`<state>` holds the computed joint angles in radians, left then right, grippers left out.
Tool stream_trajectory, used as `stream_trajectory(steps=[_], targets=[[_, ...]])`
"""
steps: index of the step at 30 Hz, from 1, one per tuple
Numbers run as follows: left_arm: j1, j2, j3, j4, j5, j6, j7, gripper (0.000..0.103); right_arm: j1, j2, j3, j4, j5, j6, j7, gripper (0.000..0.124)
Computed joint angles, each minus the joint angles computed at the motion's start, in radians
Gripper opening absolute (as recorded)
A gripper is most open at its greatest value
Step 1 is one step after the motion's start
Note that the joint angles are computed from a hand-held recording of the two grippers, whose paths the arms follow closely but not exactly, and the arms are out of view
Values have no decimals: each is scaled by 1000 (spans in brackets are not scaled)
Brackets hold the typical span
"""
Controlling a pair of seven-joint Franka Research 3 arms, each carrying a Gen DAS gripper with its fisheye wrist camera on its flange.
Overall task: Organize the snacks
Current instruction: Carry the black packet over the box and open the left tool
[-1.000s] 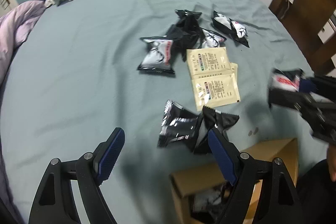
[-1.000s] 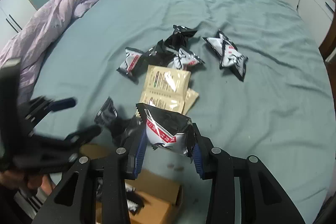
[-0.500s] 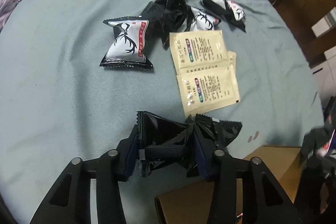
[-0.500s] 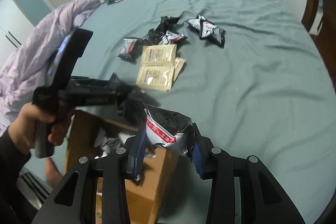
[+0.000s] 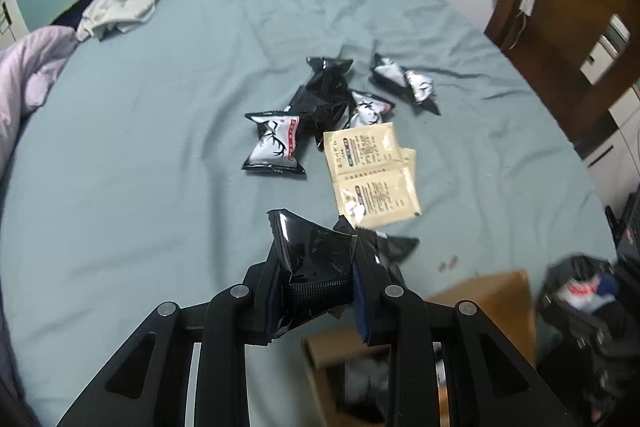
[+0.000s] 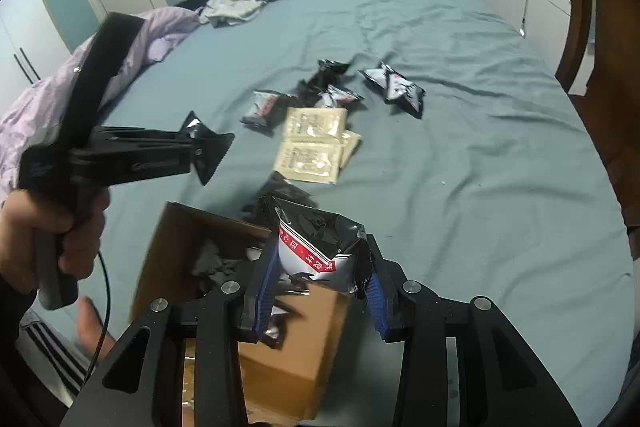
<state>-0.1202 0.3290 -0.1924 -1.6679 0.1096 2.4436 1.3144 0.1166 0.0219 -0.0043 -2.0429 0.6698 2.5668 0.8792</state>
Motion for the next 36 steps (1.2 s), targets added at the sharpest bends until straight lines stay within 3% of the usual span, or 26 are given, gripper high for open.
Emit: stream_trajectory(steps=[4,13,21,26,36], targets=[[6,-115,-6,-122,-8,42,21,28,6,-18,3,-21,3,26,-30,37],[-35,-255,-19,-274,-46,27,11,28,21,-64,-1,-75,9,45,-54,37],[-69,-228,-21,-260,-4,-31,-31,28,15,-45,-12,-47,24,-13,-40,37],[-84,-181,-19,-230,57,-89,-67,29,16,-40,-5,-45,3,-6,-27,38],[-94,-129,-22,-193,102,-125,-73,29,28,1,10,-18,-139,0,85,38]])
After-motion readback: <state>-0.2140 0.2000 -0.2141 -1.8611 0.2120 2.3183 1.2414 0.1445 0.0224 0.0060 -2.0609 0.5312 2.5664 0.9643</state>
